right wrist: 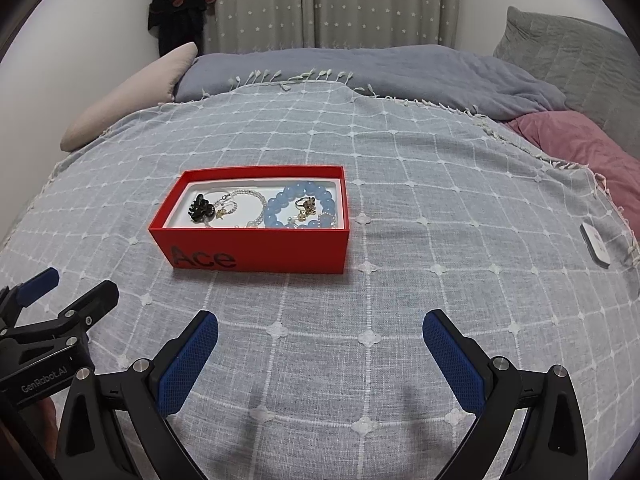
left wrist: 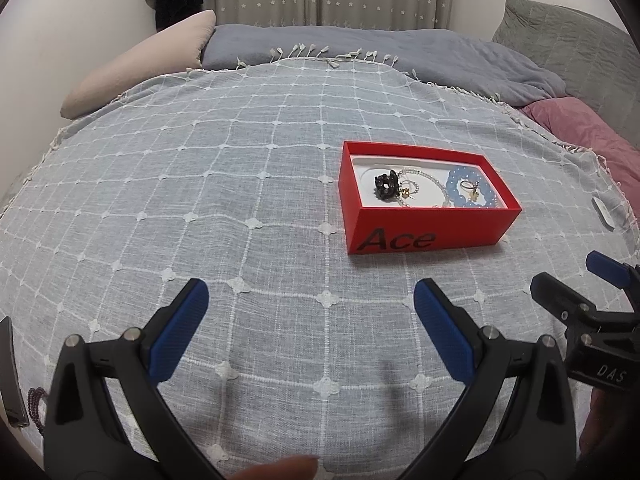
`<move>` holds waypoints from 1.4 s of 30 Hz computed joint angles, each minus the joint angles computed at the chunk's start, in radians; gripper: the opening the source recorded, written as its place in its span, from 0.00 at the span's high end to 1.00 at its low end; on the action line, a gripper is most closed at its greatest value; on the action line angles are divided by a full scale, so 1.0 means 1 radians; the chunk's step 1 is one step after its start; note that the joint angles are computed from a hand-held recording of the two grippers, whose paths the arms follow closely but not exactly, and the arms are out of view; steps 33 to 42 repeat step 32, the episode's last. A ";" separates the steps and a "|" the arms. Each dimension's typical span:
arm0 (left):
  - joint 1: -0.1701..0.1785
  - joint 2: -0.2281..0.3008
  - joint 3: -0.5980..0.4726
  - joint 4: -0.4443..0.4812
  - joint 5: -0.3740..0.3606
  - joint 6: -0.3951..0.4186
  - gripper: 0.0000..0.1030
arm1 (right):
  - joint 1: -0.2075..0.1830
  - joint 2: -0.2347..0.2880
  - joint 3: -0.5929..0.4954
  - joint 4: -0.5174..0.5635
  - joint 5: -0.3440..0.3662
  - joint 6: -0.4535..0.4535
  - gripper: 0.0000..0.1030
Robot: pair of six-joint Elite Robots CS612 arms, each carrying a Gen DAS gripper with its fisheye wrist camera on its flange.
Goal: Organize jewelry
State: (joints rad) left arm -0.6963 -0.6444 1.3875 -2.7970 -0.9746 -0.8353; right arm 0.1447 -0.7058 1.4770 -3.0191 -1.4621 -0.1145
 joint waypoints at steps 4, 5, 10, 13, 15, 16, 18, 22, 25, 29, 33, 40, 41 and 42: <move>0.000 -0.003 0.004 -0.005 -0.007 -0.002 0.01 | 0.000 0.001 -0.001 0.001 -0.002 0.005 0.00; 0.000 -0.003 0.004 -0.006 -0.009 0.001 0.01 | 0.000 0.002 -0.002 0.002 -0.002 0.005 0.00; 0.000 -0.002 0.003 -0.008 -0.007 0.011 0.01 | 0.000 0.002 -0.002 -0.001 -0.003 0.006 0.00; 0.000 -0.001 0.002 -0.009 -0.004 0.013 0.01 | 0.001 0.002 -0.001 -0.007 -0.003 0.007 0.00; 0.000 0.000 0.001 -0.009 -0.006 0.015 0.01 | 0.001 0.003 -0.002 -0.010 -0.005 0.006 0.00; 0.000 0.000 0.001 -0.009 -0.006 0.016 0.01 | 0.002 0.003 -0.001 -0.010 -0.006 0.005 0.00; 0.000 0.001 -0.001 -0.006 -0.004 0.017 0.01 | 0.001 0.002 -0.001 -0.009 -0.002 0.005 0.00; 0.000 0.001 0.000 -0.011 -0.003 0.015 0.01 | 0.000 -0.001 0.004 -0.017 0.000 0.005 0.00; -0.001 0.002 0.001 -0.017 -0.002 0.014 0.01 | 0.001 -0.002 0.004 -0.018 0.000 0.004 0.00; -0.001 0.002 0.002 -0.027 -0.001 0.021 0.01 | 0.001 -0.001 0.003 -0.017 -0.001 0.005 0.00; -0.003 0.003 0.002 -0.036 0.006 0.026 0.01 | 0.001 -0.001 0.003 -0.020 -0.003 0.007 0.00; -0.003 0.003 0.002 -0.036 0.006 0.026 0.01 | 0.001 -0.001 0.003 -0.020 -0.003 0.007 0.00; -0.003 0.003 0.002 -0.036 0.006 0.026 0.01 | 0.001 -0.001 0.003 -0.020 -0.003 0.007 0.00; -0.003 0.003 0.002 -0.036 0.006 0.026 0.01 | 0.001 -0.001 0.003 -0.020 -0.003 0.007 0.00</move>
